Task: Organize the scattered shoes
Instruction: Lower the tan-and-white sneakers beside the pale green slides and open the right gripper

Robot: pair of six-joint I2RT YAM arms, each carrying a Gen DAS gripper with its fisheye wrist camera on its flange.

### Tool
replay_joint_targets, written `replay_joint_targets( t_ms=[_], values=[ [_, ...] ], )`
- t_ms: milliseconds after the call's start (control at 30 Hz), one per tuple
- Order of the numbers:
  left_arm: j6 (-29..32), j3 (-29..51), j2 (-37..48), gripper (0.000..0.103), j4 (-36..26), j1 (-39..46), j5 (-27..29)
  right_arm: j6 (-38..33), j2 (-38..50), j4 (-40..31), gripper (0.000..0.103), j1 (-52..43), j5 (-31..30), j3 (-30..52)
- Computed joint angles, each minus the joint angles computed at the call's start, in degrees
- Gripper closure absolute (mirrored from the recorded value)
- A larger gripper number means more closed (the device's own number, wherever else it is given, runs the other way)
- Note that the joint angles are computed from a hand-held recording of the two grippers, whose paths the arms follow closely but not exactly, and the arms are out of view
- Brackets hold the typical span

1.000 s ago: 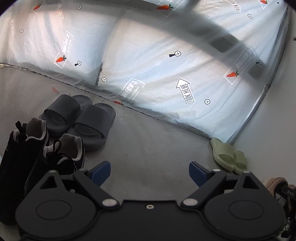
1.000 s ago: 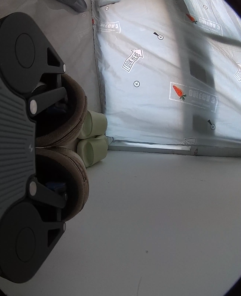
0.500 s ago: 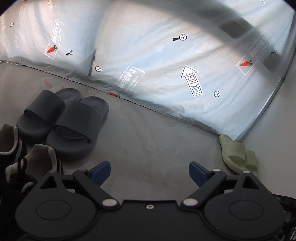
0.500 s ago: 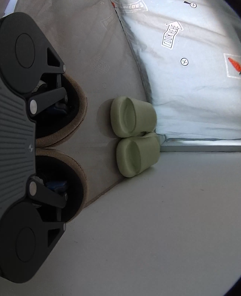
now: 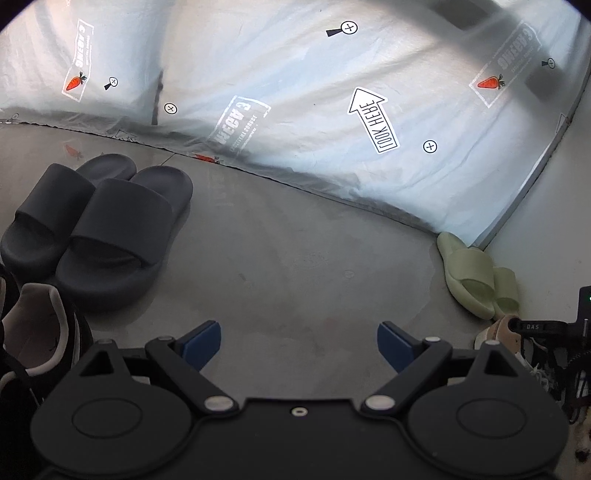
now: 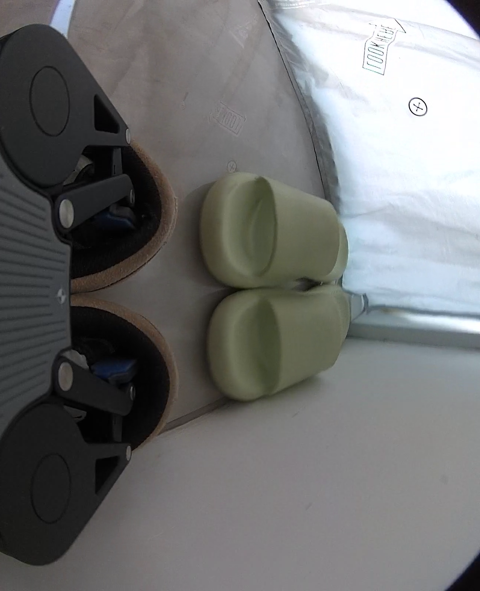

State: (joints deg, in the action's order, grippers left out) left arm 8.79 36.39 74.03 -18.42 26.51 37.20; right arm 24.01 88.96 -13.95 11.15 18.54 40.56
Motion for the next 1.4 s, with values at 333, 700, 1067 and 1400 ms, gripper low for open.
replay_joint_targets(
  t_ms=[333,700,1067,1400],
  values=[
    [0.7,0.4,0.6,0.011,-0.7,-0.6,1.1,-1.1,6.9,-10.4,0.031,-3.7,-5.0,11.4],
    [0.4,-0.7,-1.1,0.011,-1.7,2.1,3.6,9.5,-11.4,-15.1,0.01,7.2,9.3,6.2],
    [5.1,-1.7,-4.9,0.011,-6.5,4.7,6.0,40.9,21.7,-32.5,0.006,44.5,45.4,10.1],
    [5.8,-1.8,-6.0,0.011,-7.6,5.7,6.2,36.9,14.8,-23.7,0.001,43.3,41.1,1.9]
  ],
)
